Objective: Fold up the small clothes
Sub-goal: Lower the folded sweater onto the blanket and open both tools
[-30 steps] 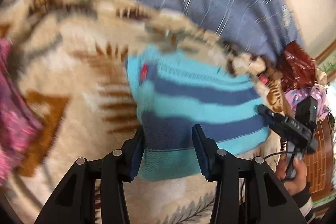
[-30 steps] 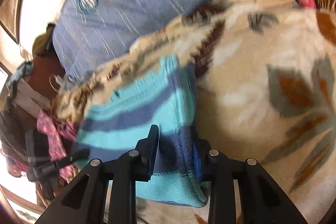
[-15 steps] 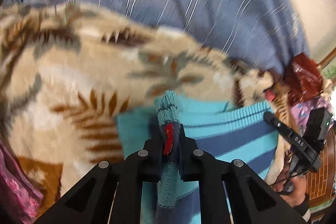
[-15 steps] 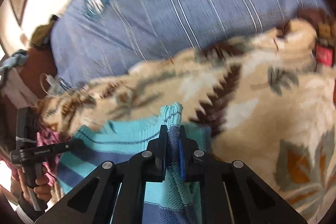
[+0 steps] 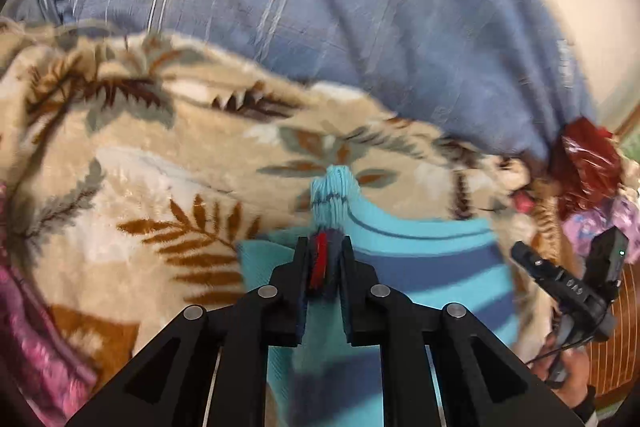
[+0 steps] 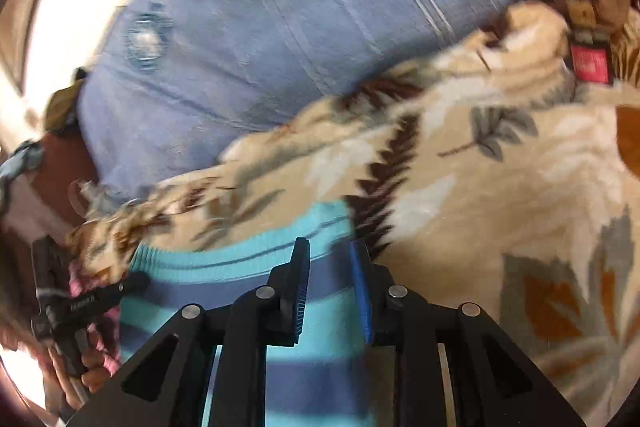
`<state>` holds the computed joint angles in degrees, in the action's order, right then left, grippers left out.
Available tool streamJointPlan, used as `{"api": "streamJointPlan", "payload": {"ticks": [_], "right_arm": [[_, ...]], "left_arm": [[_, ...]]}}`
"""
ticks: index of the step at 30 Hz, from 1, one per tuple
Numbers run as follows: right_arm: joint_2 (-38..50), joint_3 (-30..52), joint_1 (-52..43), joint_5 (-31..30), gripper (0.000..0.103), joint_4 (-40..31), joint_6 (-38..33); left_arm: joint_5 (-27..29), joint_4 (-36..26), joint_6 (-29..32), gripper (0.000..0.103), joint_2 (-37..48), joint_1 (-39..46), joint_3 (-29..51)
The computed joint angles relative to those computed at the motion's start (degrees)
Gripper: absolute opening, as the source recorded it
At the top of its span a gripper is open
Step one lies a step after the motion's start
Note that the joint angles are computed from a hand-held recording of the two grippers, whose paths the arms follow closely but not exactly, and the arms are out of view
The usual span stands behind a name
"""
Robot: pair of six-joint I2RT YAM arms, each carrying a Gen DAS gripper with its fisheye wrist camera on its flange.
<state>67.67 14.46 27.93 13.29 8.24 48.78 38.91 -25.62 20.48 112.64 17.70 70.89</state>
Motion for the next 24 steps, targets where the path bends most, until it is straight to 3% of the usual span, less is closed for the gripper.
{"api": "streamJointPlan", "payload": {"ticks": [2, 5, 9, 11, 13, 18, 19, 24], "right_arm": [[-4.13, 0.24, 8.95, 6.55, 0.023, -4.68, 2.56], [-1.51, 1.32, 18.02, 13.21, 0.023, -6.71, 6.18], [9.11, -0.20, 17.51, 11.35, 0.021, -0.77, 9.27], [10.48, -2.89, 17.68, 12.86, 0.021, 4.99, 10.10], [10.73, -2.96, 17.62, 13.02, 0.021, 5.26, 10.62], [9.99, 2.24, 20.29, 15.35, 0.023, -5.10, 11.72], [9.52, 3.59, 21.39, 15.96, 0.028, -7.42, 12.52], [13.07, 10.43, 29.11, 19.02, 0.031, -11.80, 13.75]], "left_arm": [[0.96, -0.92, 4.21, 0.022, -6.67, 2.43, -5.39], [1.05, 2.87, 6.70, 0.029, -12.86, 3.87, -14.44], [-6.83, 6.33, 5.96, 0.025, -4.52, 0.09, -14.47], [-6.34, 11.01, 5.93, 0.025, -5.30, 0.02, -17.06], [-7.26, 11.32, 5.82, 0.025, -6.44, -0.57, -18.03], [-5.02, 8.45, 8.16, 0.025, -8.75, 2.03, -18.82], [-4.78, 8.06, 8.39, 0.025, -8.27, 2.15, -18.09], [-3.32, 5.67, 8.95, 0.025, -9.26, 3.48, -17.49]]}}
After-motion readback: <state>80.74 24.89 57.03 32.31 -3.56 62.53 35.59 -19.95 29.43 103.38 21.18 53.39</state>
